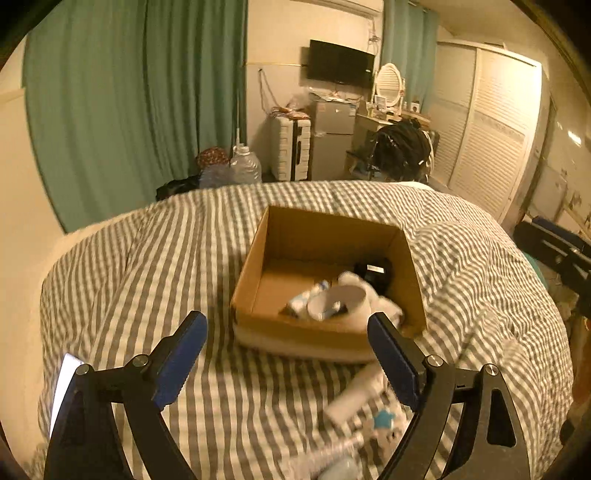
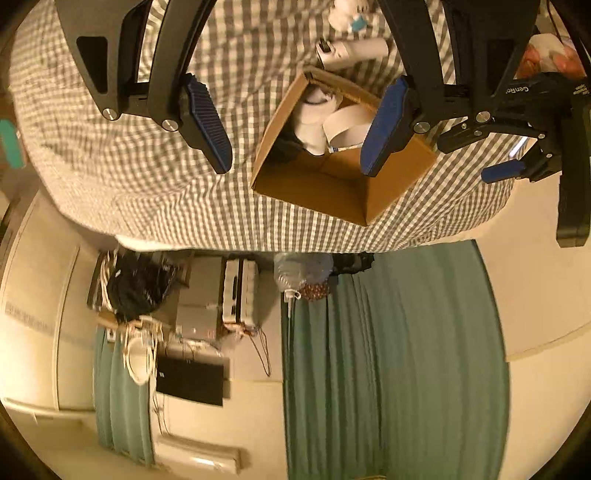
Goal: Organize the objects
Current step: 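Grasp the pale blue case with the left tool while the right tool grasps the figurine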
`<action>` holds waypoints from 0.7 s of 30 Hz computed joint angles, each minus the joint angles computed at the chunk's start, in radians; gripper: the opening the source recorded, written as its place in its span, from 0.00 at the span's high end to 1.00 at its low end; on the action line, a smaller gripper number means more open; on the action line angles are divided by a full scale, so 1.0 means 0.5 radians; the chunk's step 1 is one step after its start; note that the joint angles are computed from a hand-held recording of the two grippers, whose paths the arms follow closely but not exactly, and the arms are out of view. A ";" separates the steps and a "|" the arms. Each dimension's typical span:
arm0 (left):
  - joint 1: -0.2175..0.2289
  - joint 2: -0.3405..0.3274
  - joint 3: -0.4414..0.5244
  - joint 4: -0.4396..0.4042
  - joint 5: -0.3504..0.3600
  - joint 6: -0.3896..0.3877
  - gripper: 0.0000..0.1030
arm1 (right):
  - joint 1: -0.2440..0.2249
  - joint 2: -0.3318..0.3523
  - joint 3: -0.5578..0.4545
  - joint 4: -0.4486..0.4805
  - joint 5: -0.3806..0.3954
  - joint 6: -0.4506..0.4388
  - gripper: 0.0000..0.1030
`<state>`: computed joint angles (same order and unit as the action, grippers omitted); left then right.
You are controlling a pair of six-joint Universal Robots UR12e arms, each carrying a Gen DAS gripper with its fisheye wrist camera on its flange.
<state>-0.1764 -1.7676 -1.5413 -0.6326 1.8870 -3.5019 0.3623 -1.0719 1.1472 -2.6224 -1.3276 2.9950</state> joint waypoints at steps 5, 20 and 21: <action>-0.049 0.068 -0.155 -0.038 -0.022 -0.169 0.11 | 0.023 -0.115 0.177 0.012 -0.004 -0.194 0.29; -0.152 0.018 -0.308 -0.205 -0.116 -0.232 0.11 | 0.054 -0.084 0.390 0.278 -0.086 -0.438 0.29; -0.151 0.011 -0.306 -0.237 -0.131 -0.232 0.11 | 0.057 -0.073 0.391 0.296 -0.093 -0.438 0.29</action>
